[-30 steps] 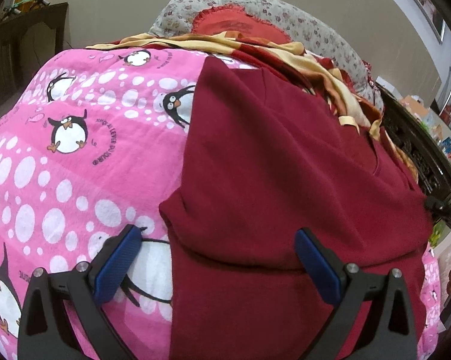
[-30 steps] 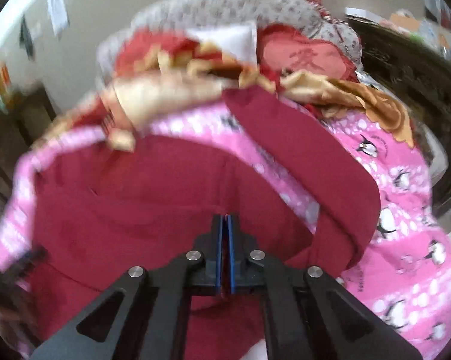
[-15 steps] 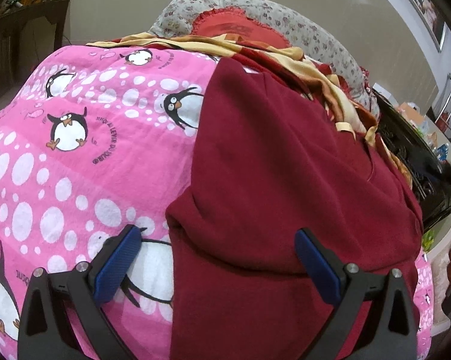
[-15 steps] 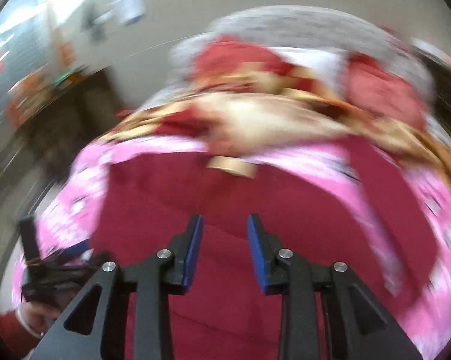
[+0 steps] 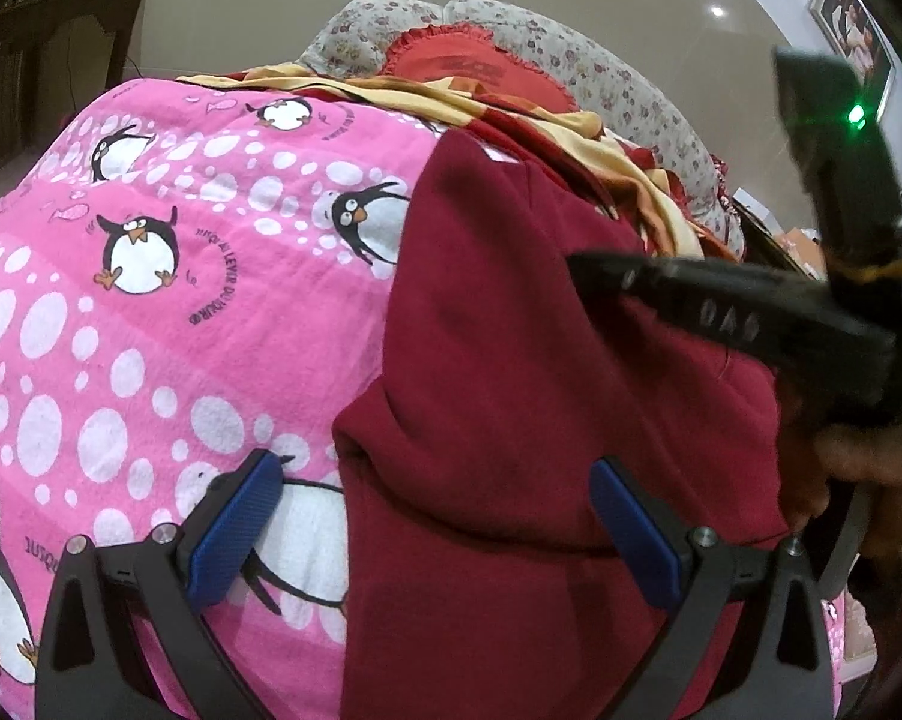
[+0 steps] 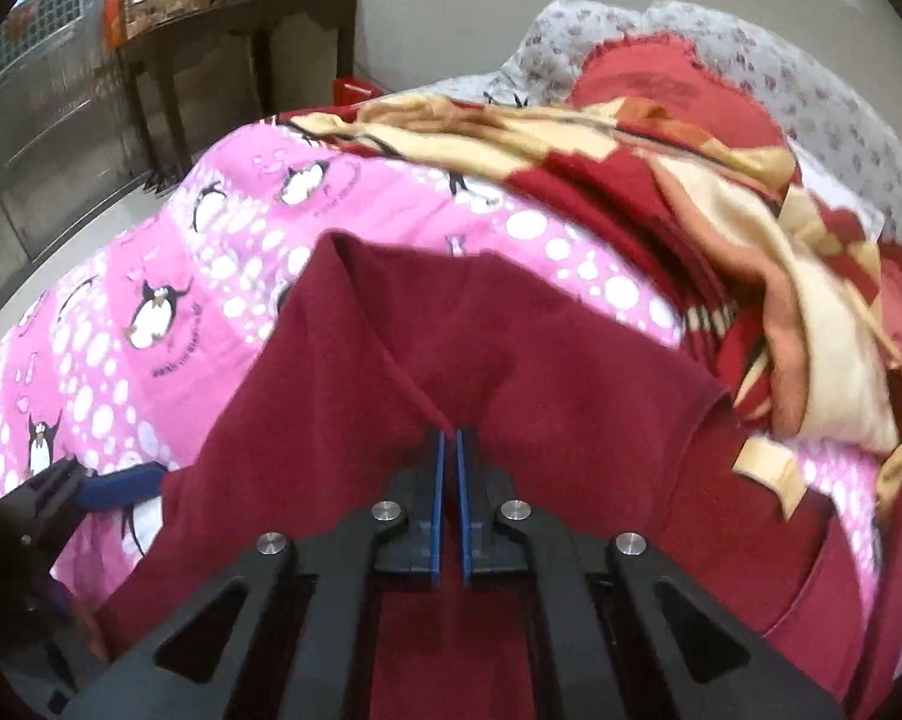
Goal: Fold small clothes
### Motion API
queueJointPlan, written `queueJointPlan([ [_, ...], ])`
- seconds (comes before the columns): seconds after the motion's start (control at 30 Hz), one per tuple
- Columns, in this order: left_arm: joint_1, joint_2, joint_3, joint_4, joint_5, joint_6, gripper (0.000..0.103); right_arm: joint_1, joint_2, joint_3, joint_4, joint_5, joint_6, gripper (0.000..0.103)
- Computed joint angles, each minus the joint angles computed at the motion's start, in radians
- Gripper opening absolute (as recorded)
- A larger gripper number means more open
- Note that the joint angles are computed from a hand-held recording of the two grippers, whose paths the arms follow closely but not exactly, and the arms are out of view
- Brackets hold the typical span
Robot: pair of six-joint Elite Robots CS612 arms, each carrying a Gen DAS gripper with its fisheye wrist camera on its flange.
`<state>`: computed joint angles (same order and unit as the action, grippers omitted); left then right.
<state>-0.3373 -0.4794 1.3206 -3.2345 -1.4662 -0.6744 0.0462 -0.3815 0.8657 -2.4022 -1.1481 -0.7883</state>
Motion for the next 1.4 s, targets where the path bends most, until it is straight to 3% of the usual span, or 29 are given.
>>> queueJointPlan([
  [0.07,0.0,-0.001,0.002,-0.001,0.0,-0.001,0.103,-0.005,0.0,0.009,-0.062,0.013,0.069,0.018],
  [0.13,0.0,0.0,0.001,-0.004,-0.002,-0.003,0.103,-0.006,0.02,-0.026,-0.032,0.012,0.141,0.018],
  [0.23,-0.003,-0.002,-0.001,0.01,0.008,0.002,0.103,-0.004,0.03,-0.03,-0.034,0.008,0.171,0.02],
  [0.33,-0.009,-0.004,-0.008,0.045,0.03,0.016,0.103,-0.018,-0.001,0.005,-0.003,0.049,0.178,0.026],
  [0.47,-0.011,-0.003,-0.014,0.061,0.039,0.022,0.103,-0.071,-0.075,0.134,-0.062,0.12,0.225,0.038],
  [0.6,-0.005,-0.006,-0.008,0.041,0.014,0.011,0.103,-0.119,-0.127,0.243,-0.161,0.068,0.262,0.038],
  [0.73,0.013,-0.022,-0.036,0.149,-0.086,0.004,0.103,-0.167,-0.146,0.3,-0.253,-0.026,0.325,0.038],
  [0.77,0.015,-0.023,-0.049,0.159,-0.101,0.003,0.103,-0.175,-0.143,0.299,-0.252,-0.039,0.342,0.038],
  [0.87,0.001,-0.021,-0.079,0.164,-0.038,0.012,0.103,-0.196,-0.112,0.244,-0.151,-0.083,0.419,0.038],
  [0.93,-0.006,-0.012,-0.106,0.197,-0.009,0.021,0.103,-0.215,-0.096,0.214,-0.078,-0.018,0.44,0.038],
  [1.03,-0.016,0.017,-0.168,0.3,0.047,0.049,0.103,-0.228,-0.106,0.219,-0.091,0.02,0.455,0.038],
  [1.1,-0.021,0.031,-0.184,0.318,0.086,0.072,0.103,-0.237,-0.106,0.215,-0.169,0.014,0.495,0.04],
  [1.17,-0.028,0.042,-0.194,0.327,0.125,0.094,0.103,-0.237,-0.095,0.184,-0.191,-0.015,0.523,0.051],
  [1.3,-0.039,0.052,-0.202,0.331,0.179,0.115,0.103,-0.227,-0.041,0.072,-0.211,-0.053,0.555,0.055],
  [1.4,-0.041,0.056,-0.204,0.325,0.19,0.119,0.103,-0.204,0.028,-0.059,-0.175,-0.093,0.546,0.056],
])
